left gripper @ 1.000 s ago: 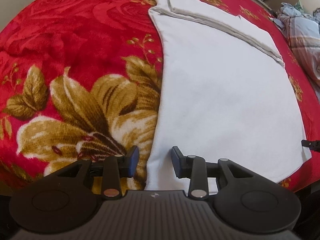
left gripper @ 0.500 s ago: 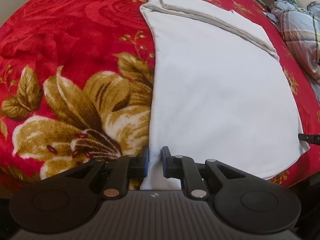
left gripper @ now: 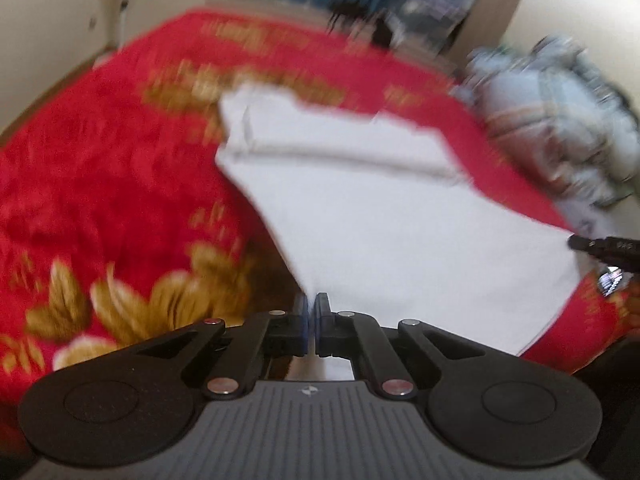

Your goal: Fold small clothes

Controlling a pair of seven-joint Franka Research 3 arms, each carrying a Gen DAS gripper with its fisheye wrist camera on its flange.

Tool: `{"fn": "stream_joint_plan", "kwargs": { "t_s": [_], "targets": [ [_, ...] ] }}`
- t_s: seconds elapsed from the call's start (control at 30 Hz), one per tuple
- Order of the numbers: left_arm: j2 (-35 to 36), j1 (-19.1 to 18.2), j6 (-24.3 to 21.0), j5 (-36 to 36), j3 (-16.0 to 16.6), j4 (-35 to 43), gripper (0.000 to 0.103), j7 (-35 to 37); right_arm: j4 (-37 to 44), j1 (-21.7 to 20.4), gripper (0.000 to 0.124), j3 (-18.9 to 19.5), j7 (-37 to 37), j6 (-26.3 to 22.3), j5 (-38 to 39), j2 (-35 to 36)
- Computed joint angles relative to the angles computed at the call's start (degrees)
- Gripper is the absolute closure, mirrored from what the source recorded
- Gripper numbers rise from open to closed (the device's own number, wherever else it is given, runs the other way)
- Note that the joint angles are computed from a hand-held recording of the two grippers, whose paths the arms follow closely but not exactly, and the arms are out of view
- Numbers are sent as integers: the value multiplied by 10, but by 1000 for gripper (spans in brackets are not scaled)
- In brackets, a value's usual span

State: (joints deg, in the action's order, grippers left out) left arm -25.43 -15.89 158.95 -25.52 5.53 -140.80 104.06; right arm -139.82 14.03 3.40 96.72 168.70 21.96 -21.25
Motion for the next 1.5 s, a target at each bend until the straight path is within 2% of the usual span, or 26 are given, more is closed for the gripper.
{"fn": "stream_joint_plan", "kwargs": {
  "t_s": [0.07,0.17,0.27,0.37,0.4,0.47,0.53,0.57,0.63,0.67,0.77,0.8,0.87,0.93,0.97,1.0,1.03,1.07,1.1,1.13,1.17,1.23,1.3,1.4,1.43,1.5],
  "targets": [
    [-30,16,8,-65,-14,-6,101,49,-12,33,121,-24,-31,25,32,-30],
    [-83,-10,-6,-118,26,-9,101,108,-36,66,121,-48,-63,48,64,-82],
    [-149,-7,-44,-158,41,-7,101,116,-66,93,121,-65,-75,64,96,-145],
    [-188,-65,-42,-100,99,-9,101,83,-92,98,121,-64,-62,80,117,-202],
    [-179,-59,-65,-110,105,4,101,88,-95,94,121,-63,-54,77,119,-209],
    [-127,-4,-97,-170,74,31,101,123,-90,84,121,-61,-36,65,122,-202],
    [-48,81,-131,-232,16,76,101,173,-66,92,121,-78,-41,60,120,-158],
    [2,100,-158,-260,9,112,101,192,-45,84,121,-75,-49,51,130,-128],
    [102,78,-159,-242,33,186,101,188,26,33,121,-40,-119,11,210,-41],
    [152,59,-151,-192,49,227,101,147,66,28,121,-47,-122,-4,202,9],
    [303,92,-148,-161,23,357,101,81,201,93,121,-144,-73,-52,106,159],
    [350,86,-175,-169,36,406,101,84,251,90,121,-150,-63,-70,108,209],
    [429,44,-229,-242,111,484,99,95,339,36,120,-109,-67,-91,107,296],
    [451,24,-221,-290,144,489,99,101,380,35,120,-111,-33,-83,76,350],
    [453,11,-216,-305,162,484,99,102,376,49,117,-127,28,-59,26,363],
    [449,14,-215,-295,162,480,98,85,362,46,116,-123,50,-38,16,364],
    [434,28,-196,-285,142,464,93,87,349,24,116,-99,33,-28,46,363],
    [421,55,-176,-263,101,457,76,84,352,4,116,-80,18,-49,64,364],
    [409,83,-170,-237,65,449,66,92,356,-11,116,-68,25,-63,46,365],
    [404,98,-183,-210,48,449,53,99,350,-17,116,-59,-7,-45,60,360],
    [397,93,-183,-185,47,438,50,121,338,-30,115,-42,-55,-18,73,353],
    [410,47,-244,-154,99,457,50,150,339,-58,106,-16,-101,-43,74,350],
    [420,30,-257,-112,108,466,50,173,353,-82,102,3,-166,-109,94,353],
    [434,57,-232,-52,62,472,50,167,360,-66,102,-7,-194,-132,42,362],
    [441,80,-223,-27,30,478,50,156,369,-67,102,-6,-200,-141,42,367],
    [446,139,-160,12,-47,465,50,155,382,-58,102,-9,-198,-136,30,379]
  ]
}}
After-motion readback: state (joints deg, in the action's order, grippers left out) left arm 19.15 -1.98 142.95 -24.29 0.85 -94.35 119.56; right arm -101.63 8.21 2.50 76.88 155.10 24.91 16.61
